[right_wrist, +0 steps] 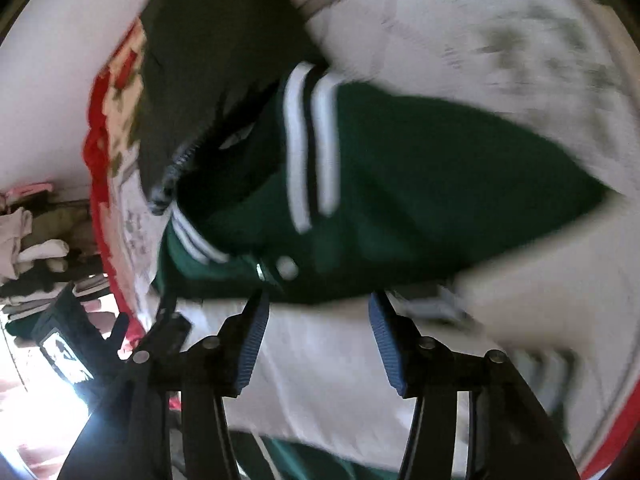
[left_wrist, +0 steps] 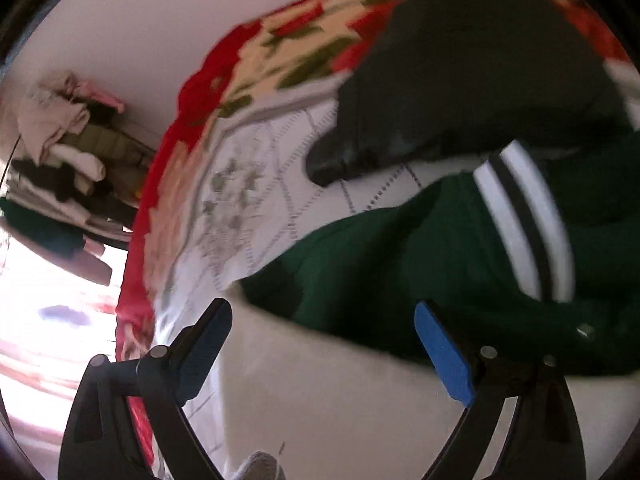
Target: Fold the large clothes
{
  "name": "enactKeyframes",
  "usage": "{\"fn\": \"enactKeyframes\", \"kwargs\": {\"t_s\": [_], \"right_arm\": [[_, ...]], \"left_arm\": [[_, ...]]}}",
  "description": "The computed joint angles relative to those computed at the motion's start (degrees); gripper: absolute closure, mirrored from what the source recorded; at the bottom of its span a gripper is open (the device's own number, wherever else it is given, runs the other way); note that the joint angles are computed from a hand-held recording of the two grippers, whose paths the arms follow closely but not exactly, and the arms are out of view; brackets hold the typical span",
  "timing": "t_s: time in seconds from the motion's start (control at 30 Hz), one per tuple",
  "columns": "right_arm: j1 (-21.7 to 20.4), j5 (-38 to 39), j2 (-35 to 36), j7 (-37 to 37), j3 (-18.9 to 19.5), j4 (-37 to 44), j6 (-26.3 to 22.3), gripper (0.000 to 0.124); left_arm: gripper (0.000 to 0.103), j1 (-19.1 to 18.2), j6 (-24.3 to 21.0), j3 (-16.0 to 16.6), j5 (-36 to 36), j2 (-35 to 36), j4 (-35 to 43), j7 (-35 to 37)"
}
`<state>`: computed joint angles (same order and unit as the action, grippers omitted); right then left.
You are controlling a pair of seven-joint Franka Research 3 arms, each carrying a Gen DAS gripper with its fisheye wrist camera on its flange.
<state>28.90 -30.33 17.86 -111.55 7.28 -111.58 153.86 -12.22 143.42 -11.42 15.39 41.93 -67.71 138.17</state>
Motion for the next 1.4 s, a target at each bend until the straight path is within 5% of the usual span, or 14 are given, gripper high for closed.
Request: {"fn": "enactKeyframes", "kwargs": {"t_s": [0.1,0.2,0.27,0.33,0.43,0.5,0.57,0.6,0.67,0.7,0.93,1.07,1.27,1.4], "right_arm": [[-6.82,10.49,7.39,-14.49,4.71,4.76,1.65,0.064],[-9.21,17.7,11.5,-23.76,7.22,10.64,-5.11,0.067],[-7.59,18.03,11.93,-24.28,5.47,12.96,-8.33,0.109],[-6.11,17.93,12.15,-23.21,3.72,15.49,-11.73,0.124],[-4.36,15.86,12.03,-23.77,1.37,20.35,-21.52,0.124],[-4.41,14.31,10.34,-23.39,0.24,18.6,-19.28,0.124],[-5.51,13.85,8.31,-22.59,0.18,13.03,-9.06,0.124],[-6.36,15.21,7.39,-22.4,0.97,10.79,-5.59,0.12],[-4.6,13.57,5.49,-17.93,-0.02,8.17,-3.67,0.078],[-3.35,12.11,5.18,-14.96,-0.73,8.01,-3.96,0.071],[-0.63,7.74,8.44,-6.96,-1.63,10.88,-4.78,0.068],[-5.37,14.92,11.1,-16.59,2.8,14.1,-8.9,0.068],[-3.1,15.2,5.93,-8.06,0.9,8.05,-12.11,0.067],[-9.62,23.69,9.76,-20.32,5.67,8.98,-10.1,0.061]], "left_arm": [[0.01,-0.15,0.58,-0.02,0.54,2.02,1.17,1.41],[0.01,0.93,2.13,-0.93,-0.3,1.48,-0.47,3.3],[0.01,1.55,2.5,-1.37,-0.99,1.17,-1.17,4.28],[0.01,1.47,1.98,-1.35,-1.38,1.14,-1.03,4.4],[0.01,0.72,-1.45,-0.97,-1.85,2.45,2.2,4.03],[0.01,0.56,-2.87,-0.99,-2.34,2.87,3.49,4.02],[0.01,0.95,-1.17,-0.86,-2.67,2.05,2.49,3.61],[0.01,1.77,1.32,-1.2,-3.14,0.8,0.41,3.62],[0.01,2.73,4.7,-1.36,-3.24,-0.95,-2.91,3.72],[0.01,3.0,5.15,-1.4,-3.24,-1.27,-3.66,3.69],[0.01,2.34,3.75,-0.1,-1.66,-0.85,-3.78,0.44],[0.01,2.0,1.83,0.03,-1.3,-0.02,-2.14,-0.44],[0.01,2.36,2.05,-0.36,-1.62,-0.49,-2.89,-0.8],[0.01,1.82,1.49,-0.02,-1.1,-0.46,-2.77,-1.69]]}}
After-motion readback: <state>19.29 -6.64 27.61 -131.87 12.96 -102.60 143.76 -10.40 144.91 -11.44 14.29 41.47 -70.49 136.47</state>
